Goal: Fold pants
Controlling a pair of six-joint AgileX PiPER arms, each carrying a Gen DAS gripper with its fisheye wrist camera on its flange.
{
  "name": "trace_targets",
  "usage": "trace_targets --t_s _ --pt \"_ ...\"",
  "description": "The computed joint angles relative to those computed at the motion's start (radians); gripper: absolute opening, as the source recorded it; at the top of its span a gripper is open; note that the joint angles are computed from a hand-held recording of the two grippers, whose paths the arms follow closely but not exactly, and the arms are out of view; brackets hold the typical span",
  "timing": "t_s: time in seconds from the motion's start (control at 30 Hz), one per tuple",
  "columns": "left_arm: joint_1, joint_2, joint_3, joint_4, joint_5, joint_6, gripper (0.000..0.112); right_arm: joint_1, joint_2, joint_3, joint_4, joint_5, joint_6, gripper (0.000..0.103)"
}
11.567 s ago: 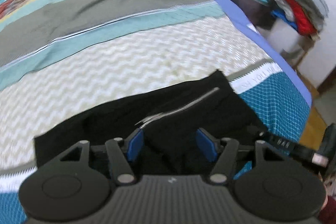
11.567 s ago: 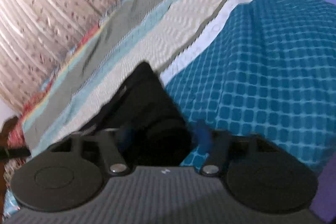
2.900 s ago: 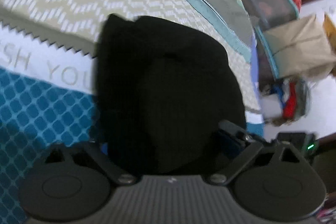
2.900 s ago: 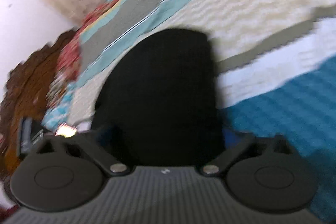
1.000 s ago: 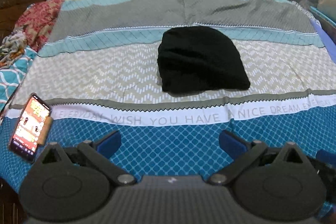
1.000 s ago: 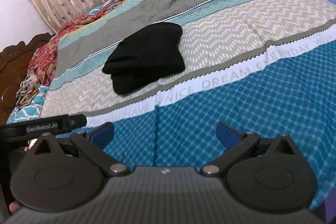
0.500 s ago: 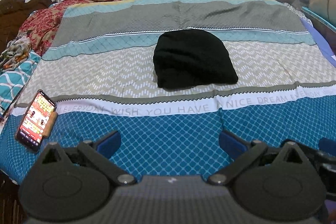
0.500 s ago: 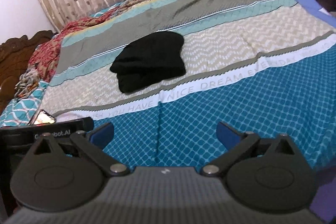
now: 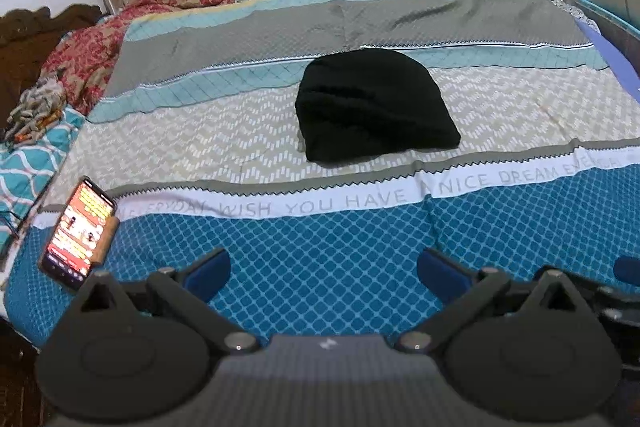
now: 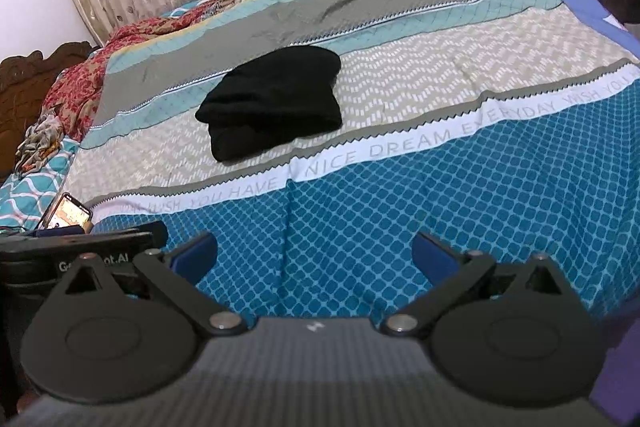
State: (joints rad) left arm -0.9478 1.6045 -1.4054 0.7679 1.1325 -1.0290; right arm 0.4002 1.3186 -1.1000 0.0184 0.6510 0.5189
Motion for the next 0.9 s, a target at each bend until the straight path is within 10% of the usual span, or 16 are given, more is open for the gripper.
trace_targets --t_s 0.9 --pt "0.057 0.033 -0.010 -0.175 0.021 0.121 0.103 0.001 0.043 -0.029 0.063 0.065 -0.048 0.103"
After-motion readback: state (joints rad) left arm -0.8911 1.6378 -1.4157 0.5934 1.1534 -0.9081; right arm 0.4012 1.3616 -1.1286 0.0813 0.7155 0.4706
